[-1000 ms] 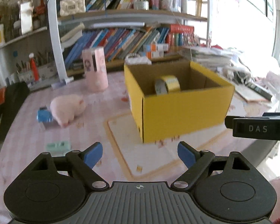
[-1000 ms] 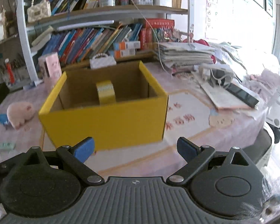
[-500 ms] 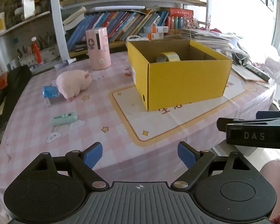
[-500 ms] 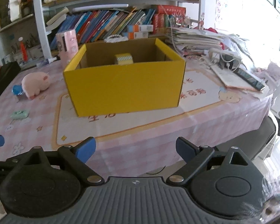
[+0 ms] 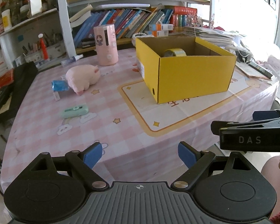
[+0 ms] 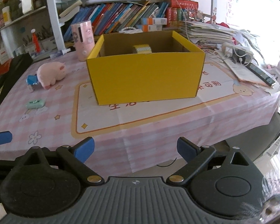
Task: Organize objects
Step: 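Withdraw both open tools from the box back over the table, then move the left tool toward the mint-green toy while the right tool approaches the pink pig plush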
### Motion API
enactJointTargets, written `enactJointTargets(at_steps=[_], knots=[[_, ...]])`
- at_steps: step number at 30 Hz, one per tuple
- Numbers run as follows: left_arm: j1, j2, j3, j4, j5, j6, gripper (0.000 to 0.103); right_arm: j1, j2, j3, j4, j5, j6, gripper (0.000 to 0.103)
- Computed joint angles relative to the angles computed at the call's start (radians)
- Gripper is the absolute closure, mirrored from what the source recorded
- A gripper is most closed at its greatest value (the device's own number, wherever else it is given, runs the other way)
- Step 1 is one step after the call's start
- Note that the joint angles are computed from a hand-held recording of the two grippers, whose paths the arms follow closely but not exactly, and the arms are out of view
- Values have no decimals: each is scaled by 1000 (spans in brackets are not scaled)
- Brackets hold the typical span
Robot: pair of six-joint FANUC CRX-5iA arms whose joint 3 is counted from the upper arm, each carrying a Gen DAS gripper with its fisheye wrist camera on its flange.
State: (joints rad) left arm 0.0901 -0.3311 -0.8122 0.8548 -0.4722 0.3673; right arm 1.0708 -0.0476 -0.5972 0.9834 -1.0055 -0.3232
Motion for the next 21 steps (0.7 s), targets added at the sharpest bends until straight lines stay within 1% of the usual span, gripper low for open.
enactJointTargets(at_steps=[5,9,21], knots=[[30,-11,-9,-3,-11,-3,13,6,23,23,-8,9,26,7],[63,-20,-10,-32,-20,24,13,8,41,43,-14,29,52,7],[164,-58,-29,-42,-30,19,13,7,93,99,-5,122,101,7]])
